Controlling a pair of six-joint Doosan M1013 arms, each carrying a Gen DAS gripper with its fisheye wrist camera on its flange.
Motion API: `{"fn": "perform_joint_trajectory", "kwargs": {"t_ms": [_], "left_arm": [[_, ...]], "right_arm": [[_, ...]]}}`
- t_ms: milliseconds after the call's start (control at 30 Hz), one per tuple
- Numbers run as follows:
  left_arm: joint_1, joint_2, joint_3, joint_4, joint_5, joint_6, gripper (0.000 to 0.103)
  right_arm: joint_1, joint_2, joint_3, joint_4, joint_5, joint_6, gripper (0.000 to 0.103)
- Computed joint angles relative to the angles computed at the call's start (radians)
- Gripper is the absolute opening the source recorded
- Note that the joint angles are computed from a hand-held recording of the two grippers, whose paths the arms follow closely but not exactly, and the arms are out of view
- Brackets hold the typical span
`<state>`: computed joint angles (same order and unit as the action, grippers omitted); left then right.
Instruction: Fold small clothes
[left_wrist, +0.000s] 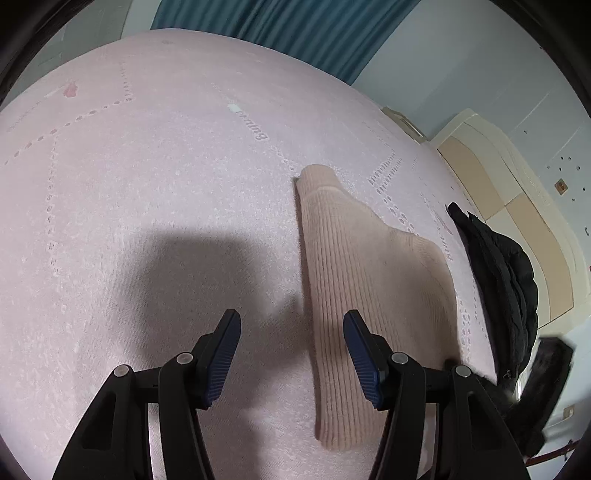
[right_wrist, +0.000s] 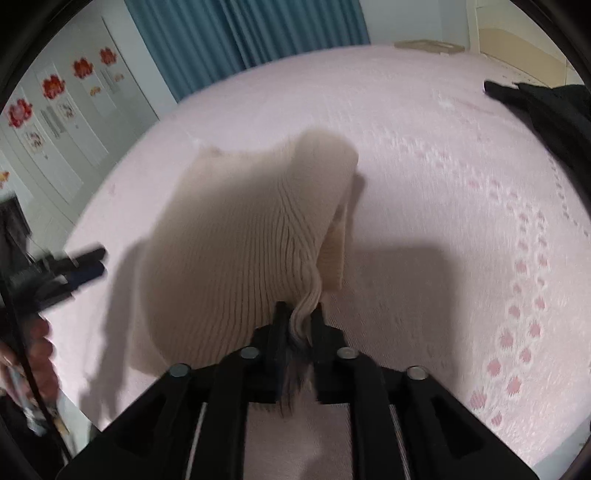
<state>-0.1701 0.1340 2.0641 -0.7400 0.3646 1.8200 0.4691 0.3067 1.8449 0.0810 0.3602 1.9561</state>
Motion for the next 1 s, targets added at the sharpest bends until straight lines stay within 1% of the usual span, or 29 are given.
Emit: {"fn": "perform_joint_trajectory", "kwargs": {"t_ms": [33,67,100,167,200,267,333,400,433,500,533,600,633,667,700,733,767,800,833,900,1000], "left_arm": [[0.002,0.002,-0.002,0.003,-0.002,0.005,0.056],[0.004,0.003,-0.004,0.005,-0.005,0.008,0.056],[-0.002,0.008,-0.008,0.011,-0.012,0.000,0.057],[0.006,0.007,-0.006,-0.030,-0.013,0.044,0.057],[0.011,0.007,-0.005,-0.057,-0.013,0.076,0.057],[0.012,0.010,-0.006,-0.067,-0.019,0.096,0.057],[0.018,0.013,-0.006,-0.092,-0.021,0.134,0.057],[0.026,0.017,-0.005,-0.140,-0.017,0.188,0.057],[0.029,0.019,-0.004,-0.154,-0.016,0.202,0.057],[0.034,0.022,-0.001,-0.180,-0.018,0.223,0.057],[0.034,0.022,-0.001,-0.178,-0.017,0.216,0.057],[0.038,0.023,-0.002,-0.196,-0.013,0.228,0.057],[0.038,0.022,-0.001,-0.197,-0.015,0.227,0.057],[0.038,0.019,0.001,-0.195,-0.017,0.224,0.057],[0.038,0.016,0.003,-0.195,-0.020,0.222,0.057],[0.039,0.011,0.006,-0.201,-0.022,0.227,0.057],[0.040,0.004,0.011,-0.210,-0.026,0.234,0.057],[0.042,-0.007,0.017,-0.213,-0.031,0.237,0.057],[0.043,-0.011,0.020,-0.209,-0.035,0.233,0.057],[0.047,-0.025,0.026,-0.181,-0.044,0.202,0.057],[0.056,-0.042,0.034,-0.137,-0.057,0.149,0.057]], "right_arm": [[-0.006,0.005,-0.008,0.000,-0.015,0.004,0.041],[-0.011,0.010,-0.014,0.003,-0.027,0.008,0.048],[-0.022,0.023,-0.026,0.043,-0.031,-0.017,0.053],[-0.038,0.053,-0.057,0.150,-0.012,-0.097,0.053],[-0.051,0.074,-0.076,0.233,0.007,-0.163,0.053],[-0.066,0.106,-0.107,0.340,0.044,-0.245,0.054],[-0.080,0.129,-0.118,0.444,0.063,-0.327,0.060],[-0.095,0.151,-0.130,0.549,0.095,-0.408,0.063],[-0.100,0.159,-0.129,0.604,0.109,-0.445,0.069],[-0.119,0.174,-0.123,0.749,0.130,-0.554,0.074],[-0.121,0.176,-0.122,0.774,0.127,-0.584,0.075],[-0.113,0.181,-0.134,0.712,0.129,-0.543,0.076],[-0.107,0.184,-0.143,0.674,0.131,-0.520,0.074],[-0.107,0.191,-0.154,0.689,0.155,-0.544,0.070],[-0.111,0.194,-0.155,0.756,0.186,-0.594,0.056],[-0.116,0.197,-0.158,0.790,0.204,-0.602,0.051],[-0.116,0.199,-0.164,0.786,0.210,-0.598,0.048],[-0.113,0.197,-0.167,0.773,0.208,-0.593,0.041],[-0.108,0.190,-0.171,0.741,0.205,-0.571,0.038],[-0.098,0.171,-0.170,0.719,0.187,-0.546,0.035],[-0.095,0.133,-0.160,0.792,0.159,-0.574,0.033]]}}
